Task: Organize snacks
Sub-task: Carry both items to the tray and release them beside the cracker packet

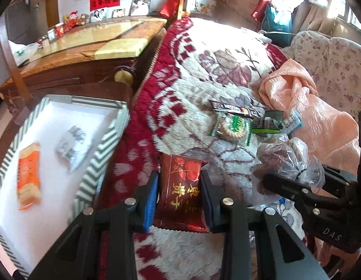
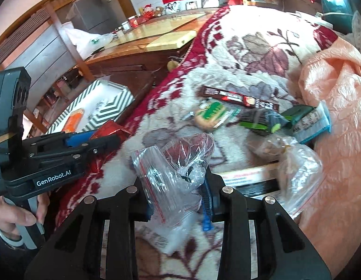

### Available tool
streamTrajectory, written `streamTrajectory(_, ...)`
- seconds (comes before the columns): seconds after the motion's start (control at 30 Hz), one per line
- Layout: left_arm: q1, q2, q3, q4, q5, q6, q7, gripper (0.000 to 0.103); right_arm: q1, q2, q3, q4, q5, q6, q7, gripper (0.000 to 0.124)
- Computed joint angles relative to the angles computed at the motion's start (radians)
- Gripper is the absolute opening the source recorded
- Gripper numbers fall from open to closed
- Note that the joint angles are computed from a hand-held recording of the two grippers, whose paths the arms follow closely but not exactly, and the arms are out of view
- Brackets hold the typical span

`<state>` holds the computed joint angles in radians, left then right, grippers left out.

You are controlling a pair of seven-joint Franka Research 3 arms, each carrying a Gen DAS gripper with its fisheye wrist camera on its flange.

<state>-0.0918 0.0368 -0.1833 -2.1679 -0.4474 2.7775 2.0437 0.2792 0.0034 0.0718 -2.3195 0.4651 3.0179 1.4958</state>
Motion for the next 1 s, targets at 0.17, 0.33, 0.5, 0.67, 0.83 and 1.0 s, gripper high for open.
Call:
streamTrajectory(0.17,0.01,-0.024,0.018,-0.02,0.016,0.02,-0.016,0.036,0.014,0.012,0.01,0.039,-0.056,-0.015,0.032,0.032)
streamTrajectory(0.33,0.022,-0.039,0.039,-0.029,0.032,0.033,-0.033,0.036,0.029,0.035,0.015,0.084,-0.101,-0.032,0.058,0.032)
streamTrajectory(0.5,0.036,-0.043,0.055,-0.029,0.033,0.035,-0.043,0.036,0.042,0.059,0.019,0.127,-0.136,-0.051,0.075,0.032)
streamTrajectory(0.67,0.05,-0.05,0.068,-0.032,0.029,0.04,-0.04,0.036,0.055,0.086,0.022,0.175,-0.168,-0.079,0.087,0.032)
streamTrajectory(0.83,0.063,-0.054,0.079,-0.034,0.028,0.044,-0.043,0.036,0.064,0.109,0.025,0.216,-0.183,-0.102,0.085,0.032)
streamTrajectory(1.0,0.077,-0.052,0.088,-0.028,0.019,0.041,-0.036,0.036,0.078,0.129,0.025,0.251,-0.206,-0.121,0.09,0.032)
